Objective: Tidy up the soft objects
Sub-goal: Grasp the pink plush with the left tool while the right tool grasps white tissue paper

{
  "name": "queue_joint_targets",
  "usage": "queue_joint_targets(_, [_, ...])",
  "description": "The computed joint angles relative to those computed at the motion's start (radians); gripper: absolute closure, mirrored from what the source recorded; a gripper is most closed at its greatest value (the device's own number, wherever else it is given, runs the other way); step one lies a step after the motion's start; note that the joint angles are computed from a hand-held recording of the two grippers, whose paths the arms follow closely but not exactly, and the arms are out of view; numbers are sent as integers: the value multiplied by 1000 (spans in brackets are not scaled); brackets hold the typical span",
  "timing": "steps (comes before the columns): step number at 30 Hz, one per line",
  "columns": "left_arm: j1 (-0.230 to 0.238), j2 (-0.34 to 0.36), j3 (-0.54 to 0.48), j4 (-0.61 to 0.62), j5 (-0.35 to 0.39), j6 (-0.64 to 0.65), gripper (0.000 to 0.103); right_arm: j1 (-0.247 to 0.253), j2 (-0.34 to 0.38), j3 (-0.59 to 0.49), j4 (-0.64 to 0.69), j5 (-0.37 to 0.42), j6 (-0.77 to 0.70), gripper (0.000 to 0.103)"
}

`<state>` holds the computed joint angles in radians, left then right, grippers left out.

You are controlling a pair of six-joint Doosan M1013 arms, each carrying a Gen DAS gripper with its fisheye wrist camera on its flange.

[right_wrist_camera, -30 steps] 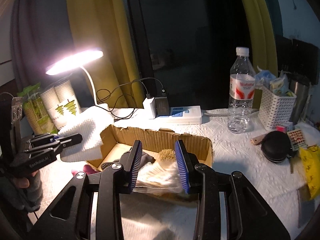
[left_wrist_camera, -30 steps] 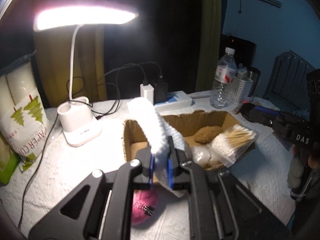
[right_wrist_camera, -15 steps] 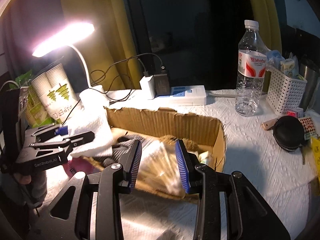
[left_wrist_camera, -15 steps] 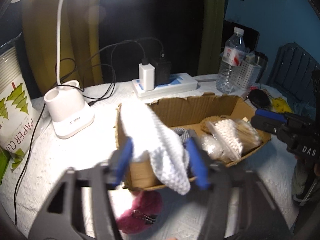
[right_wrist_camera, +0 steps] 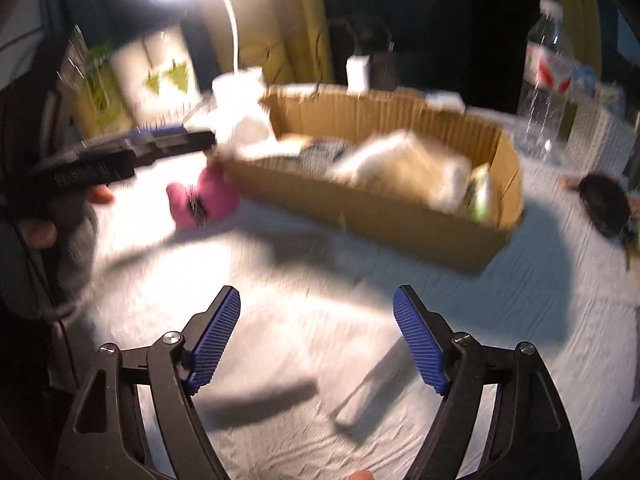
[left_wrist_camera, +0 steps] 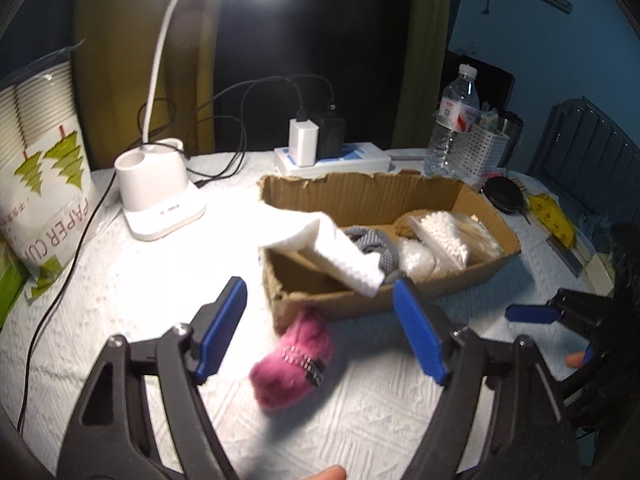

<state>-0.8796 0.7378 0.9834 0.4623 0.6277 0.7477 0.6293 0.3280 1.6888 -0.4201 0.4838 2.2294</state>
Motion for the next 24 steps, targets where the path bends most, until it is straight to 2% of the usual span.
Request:
queue_joint_targets(4, [-2, -26, 55, 26, -5, -47, 26, 11, 21, -5, 78, 40, -79, 21])
queue_joint_targets(10, [0, -25, 74, 22, 23, -63, 26, 60, 42, -5, -137, 90, 79, 21])
queue_joint_targets(13, [2, -5, 48, -14, 50, -21, 26, 55, 40, 0, -137, 72, 76, 22])
queue_joint_targets(14, [3, 3, 35, -31, 61, -2, 26, 53, 38, 4, -143, 67, 80, 30])
queue_joint_targets(16, [4, 26, 1, -61, 99, 28, 26, 51, 34, 9, -184, 67, 123, 51])
queue_joint_targets(17, [5, 38, -17, -73, 121, 40, 26, 48, 30, 15, -201, 65, 146, 72])
queue_joint_targets(18, [6, 49, -32, -83, 138, 49, 26, 45, 26, 20, -208, 64, 162, 88])
queue_joint_targets(20, [9, 64, -48, -112, 158, 72, 27, 37, 20, 26, -195, 54, 162, 93])
queue_joint_targets(21, [11, 64, -45, -123, 147, 80, 33, 32, 12, 33, -177, 35, 155, 94])
queue_joint_targets(22, [10, 62, -42, -130, 142, 86, 44, 29, 6, 38, -172, 22, 157, 94])
queue_joint_targets(23, [11, 63, -44, -137, 143, 96, 60, 28, -1, 43, -183, 10, 173, 94])
queue_joint_targets(24, [10, 63, -45, -133, 146, 94, 63, 26, -10, 48, -194, -8, 188, 94])
